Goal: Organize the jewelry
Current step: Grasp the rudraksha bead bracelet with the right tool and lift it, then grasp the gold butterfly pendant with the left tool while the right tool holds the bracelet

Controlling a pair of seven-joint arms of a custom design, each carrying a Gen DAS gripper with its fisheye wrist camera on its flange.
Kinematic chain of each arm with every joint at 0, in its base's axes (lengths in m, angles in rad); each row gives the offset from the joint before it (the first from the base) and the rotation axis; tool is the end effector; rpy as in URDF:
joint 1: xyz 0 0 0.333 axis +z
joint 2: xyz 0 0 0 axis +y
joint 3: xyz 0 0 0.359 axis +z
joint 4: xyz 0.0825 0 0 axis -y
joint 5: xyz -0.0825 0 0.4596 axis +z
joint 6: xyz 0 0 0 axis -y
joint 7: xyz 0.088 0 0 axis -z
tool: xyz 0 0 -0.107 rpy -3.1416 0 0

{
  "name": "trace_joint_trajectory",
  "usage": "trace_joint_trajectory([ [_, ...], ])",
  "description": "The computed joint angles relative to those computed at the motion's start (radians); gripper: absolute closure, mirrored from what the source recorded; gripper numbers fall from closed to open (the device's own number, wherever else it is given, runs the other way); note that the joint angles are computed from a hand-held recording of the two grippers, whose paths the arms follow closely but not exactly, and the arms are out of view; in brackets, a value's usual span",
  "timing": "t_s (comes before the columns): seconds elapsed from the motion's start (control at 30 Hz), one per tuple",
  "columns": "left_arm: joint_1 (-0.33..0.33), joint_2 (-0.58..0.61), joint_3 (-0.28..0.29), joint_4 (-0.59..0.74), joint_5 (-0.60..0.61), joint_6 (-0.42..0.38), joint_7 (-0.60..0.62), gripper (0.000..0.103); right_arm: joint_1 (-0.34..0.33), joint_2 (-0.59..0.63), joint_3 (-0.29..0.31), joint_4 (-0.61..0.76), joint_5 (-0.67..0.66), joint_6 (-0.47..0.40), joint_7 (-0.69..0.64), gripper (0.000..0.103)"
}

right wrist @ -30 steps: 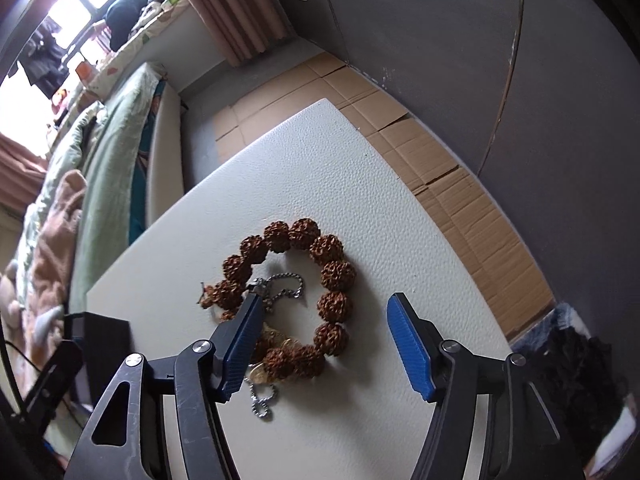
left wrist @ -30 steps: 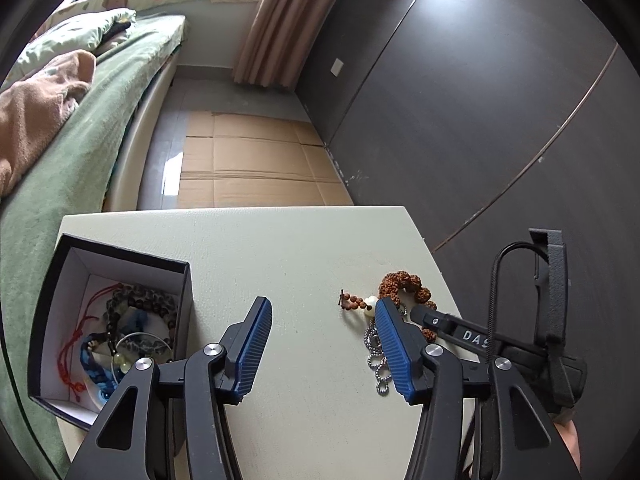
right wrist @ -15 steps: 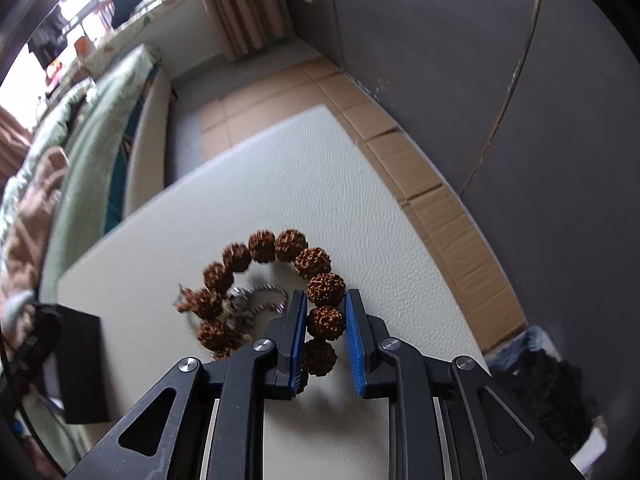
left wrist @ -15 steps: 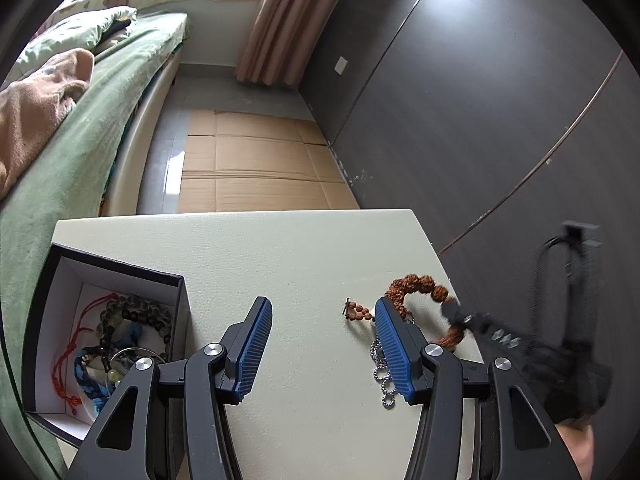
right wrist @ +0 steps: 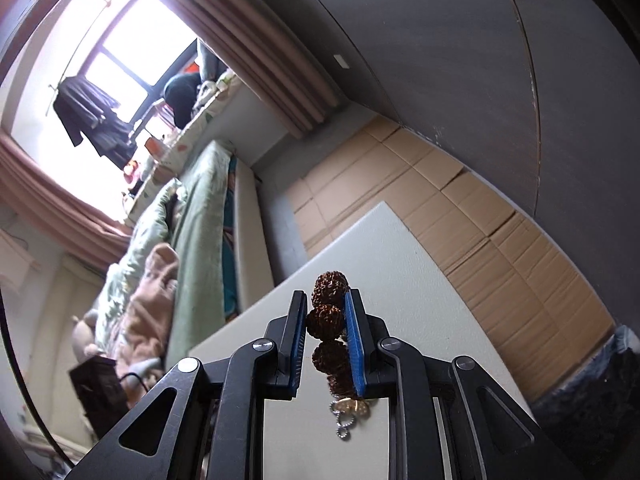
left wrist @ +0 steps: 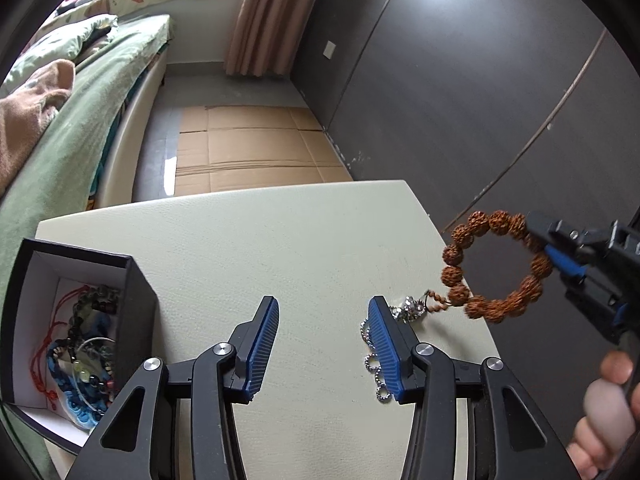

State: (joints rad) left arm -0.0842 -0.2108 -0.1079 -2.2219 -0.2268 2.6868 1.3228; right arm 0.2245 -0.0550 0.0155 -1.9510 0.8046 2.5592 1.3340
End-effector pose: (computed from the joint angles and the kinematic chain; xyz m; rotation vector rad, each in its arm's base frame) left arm 0.5818 -0.1094 0.5503 -2.1493 1.7228 -0.9236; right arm 0.6419 0.1464 0.5929 -1.5436 1.6378 0.0194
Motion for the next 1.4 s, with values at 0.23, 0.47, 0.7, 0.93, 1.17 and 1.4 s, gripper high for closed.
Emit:
trace_joint_trajectory([
  [0.23,-0.019,0.029,-0.02,0.018,0.025,-0.01,0.022,0.056,-0.005,-0.022,-0.009,-0.016,-0.016,0.016,0.034,0.083],
  [0.47,-0.038,0.056,-0.039,0.025,0.06,-0.017,0.046,0.056,-0.015,-0.021,-0.018,-0.016,-0.029,0.003,0.066,0.083],
  [0.7,-0.035,0.085,-0.064,0.033,0.165,-0.035,-0.007,0.057,-0.016,-0.029,-0.022,-0.022,0.0,-0.007,0.035,0.083],
  [0.93,-0.038,0.066,-0.061,0.014,0.201,-0.018,-0.023,0.086,-0.015,-0.034,-0.021,-0.026,-0.008,-0.018,0.029,0.082],
  [1.17,-0.047,0.015,-0.041,-0.023,0.141,0.006,0.008,0.086,-0.008,-0.041,-0.018,-0.033,-0.013,-0.021,0.027,0.083],
  [1.4,-0.045,-0.05,-0.007,-0.053,0.039,0.02,0.058,0.086,0.012,-0.061,-0.017,-0.054,0.019,-0.013,-0.009,0.083],
])
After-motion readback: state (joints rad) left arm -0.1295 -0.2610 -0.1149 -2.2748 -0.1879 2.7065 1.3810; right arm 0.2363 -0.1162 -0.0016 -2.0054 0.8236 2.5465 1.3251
